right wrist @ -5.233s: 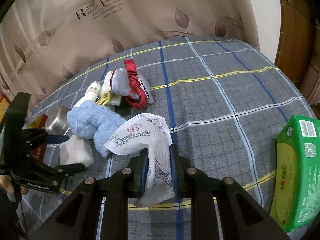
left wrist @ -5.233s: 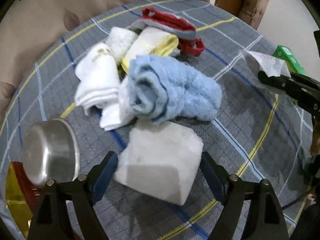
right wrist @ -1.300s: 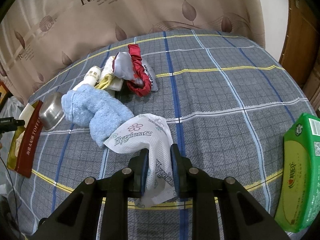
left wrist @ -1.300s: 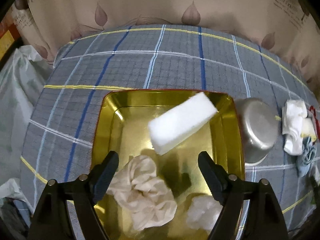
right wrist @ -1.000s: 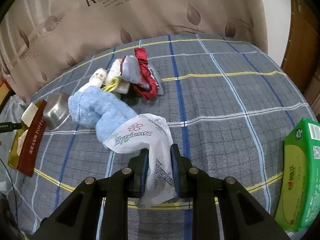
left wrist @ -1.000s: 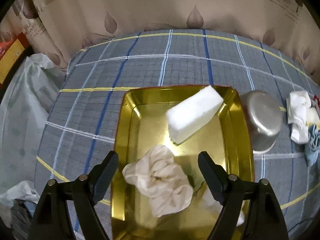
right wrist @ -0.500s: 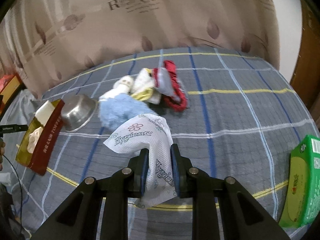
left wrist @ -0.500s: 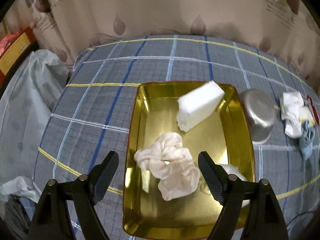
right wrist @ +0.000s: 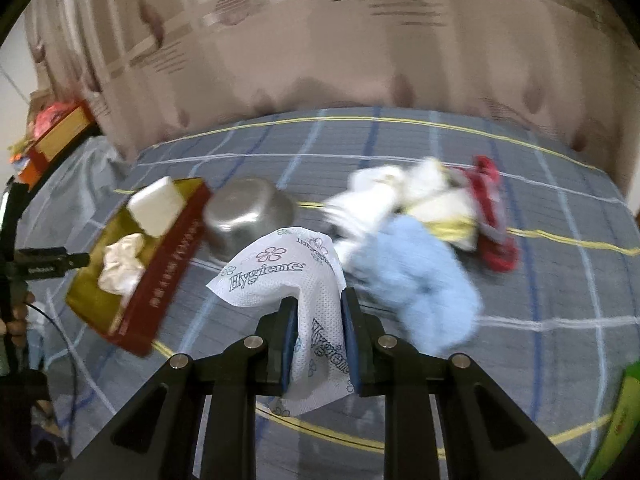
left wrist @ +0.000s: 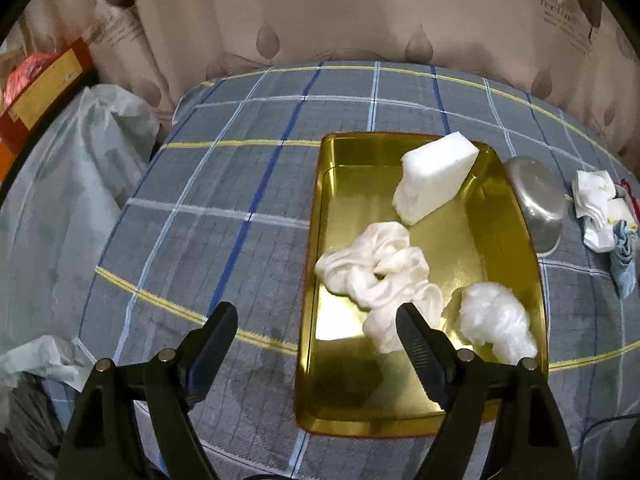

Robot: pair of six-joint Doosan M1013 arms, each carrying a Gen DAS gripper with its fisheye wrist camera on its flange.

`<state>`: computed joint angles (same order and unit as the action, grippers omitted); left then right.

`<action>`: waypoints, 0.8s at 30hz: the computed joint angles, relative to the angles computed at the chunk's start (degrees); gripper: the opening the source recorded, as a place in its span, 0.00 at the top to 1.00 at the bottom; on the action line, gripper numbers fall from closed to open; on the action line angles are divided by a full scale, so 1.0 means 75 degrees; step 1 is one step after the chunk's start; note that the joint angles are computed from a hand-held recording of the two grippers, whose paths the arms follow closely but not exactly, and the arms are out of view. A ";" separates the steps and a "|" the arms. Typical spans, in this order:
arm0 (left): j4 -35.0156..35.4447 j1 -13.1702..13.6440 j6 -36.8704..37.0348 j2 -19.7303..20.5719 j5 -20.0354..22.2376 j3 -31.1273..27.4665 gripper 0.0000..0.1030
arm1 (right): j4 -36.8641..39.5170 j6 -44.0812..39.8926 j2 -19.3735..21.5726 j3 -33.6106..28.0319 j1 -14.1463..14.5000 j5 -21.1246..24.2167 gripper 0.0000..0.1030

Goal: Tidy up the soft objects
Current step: 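Carry the printed wipe packet into the gold tray and open the right gripper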

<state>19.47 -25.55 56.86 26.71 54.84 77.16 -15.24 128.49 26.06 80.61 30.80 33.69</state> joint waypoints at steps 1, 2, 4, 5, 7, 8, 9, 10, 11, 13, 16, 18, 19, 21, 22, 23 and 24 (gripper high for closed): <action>-0.0046 0.0029 -0.0027 -0.0032 -0.0072 0.0065 0.19 | 0.0213 -0.0226 0.0066 -0.0121 0.0014 0.0014 0.80; -0.0058 0.0053 -0.0063 -0.0077 -0.0151 0.0148 0.19 | 0.0452 -0.0471 0.0129 -0.0237 0.0024 0.0026 0.80; -0.0116 0.0101 -0.0013 -0.0130 -0.0268 0.0256 0.19 | 0.0896 -0.1018 0.0306 -0.0586 0.0079 0.0116 0.80; -0.0207 0.0127 0.0054 -0.0155 -0.0321 0.0292 0.19 | 0.0946 -0.1131 0.0365 -0.0699 0.0112 0.0156 0.80; -0.0283 0.0170 0.0023 -0.0247 -0.0522 0.0428 0.19 | 0.1088 -0.1533 0.0545 -0.1056 0.0203 0.0324 0.80; -0.0326 0.0189 0.0017 -0.0276 -0.0582 0.0464 0.19 | 0.1155 -0.1739 0.0662 -0.1276 0.0258 0.0419 0.80; -0.0440 0.0215 0.0130 -0.0294 -0.0640 0.0479 0.19 | 0.1220 -0.1898 0.0745 -0.1429 0.0293 0.0487 0.80; -0.0526 0.0236 0.0177 -0.0318 -0.0685 0.0497 0.19 | 0.1303 -0.2091 0.0863 -0.1640 0.0339 0.0577 0.80; -0.0647 0.0264 0.0212 -0.0372 -0.0829 0.0562 0.19 | 0.1354 -0.2196 0.0936 -0.1763 0.0361 0.0620 0.80; -0.0764 0.0288 0.0340 -0.0418 -0.0923 0.0607 0.19 | 0.1527 -0.2499 0.1158 -0.2137 0.0430 0.0733 0.80; -0.0455 0.0220 0.0353 -0.0447 -0.0863 0.0638 0.19 | 0.1769 -0.2874 0.1456 -0.2621 0.0492 0.0962 0.80; -0.0278 0.0182 0.0370 -0.0457 -0.0800 0.0643 0.19 | 0.1903 -0.3102 0.1649 -0.2922 0.0528 0.1168 0.80; -0.0150 0.0161 0.0281 -0.0467 -0.0778 0.0648 0.19 | 0.1973 -0.3225 0.1764 -0.3102 0.0552 0.1294 0.80; -0.0025 0.0146 0.0162 -0.0466 -0.0660 0.0621 0.19 | 0.2050 -0.3406 0.1912 -0.3330 0.0581 0.1442 0.80; -0.0015 0.0154 0.0138 -0.0463 -0.0609 0.0610 0.19 | 0.2056 -0.3467 0.2006 -0.3479 0.0603 0.1543 0.80; 0.0016 0.0164 0.0081 -0.0468 -0.0577 0.0609 0.19 | 0.2070 -0.3490 0.2050 -0.3549 0.0608 0.1585 0.80; 0.0005 0.0176 0.0068 -0.0470 -0.0558 0.0607 0.19 | 0.2112 -0.3539 0.2119 -0.3656 0.0617 0.1635 0.80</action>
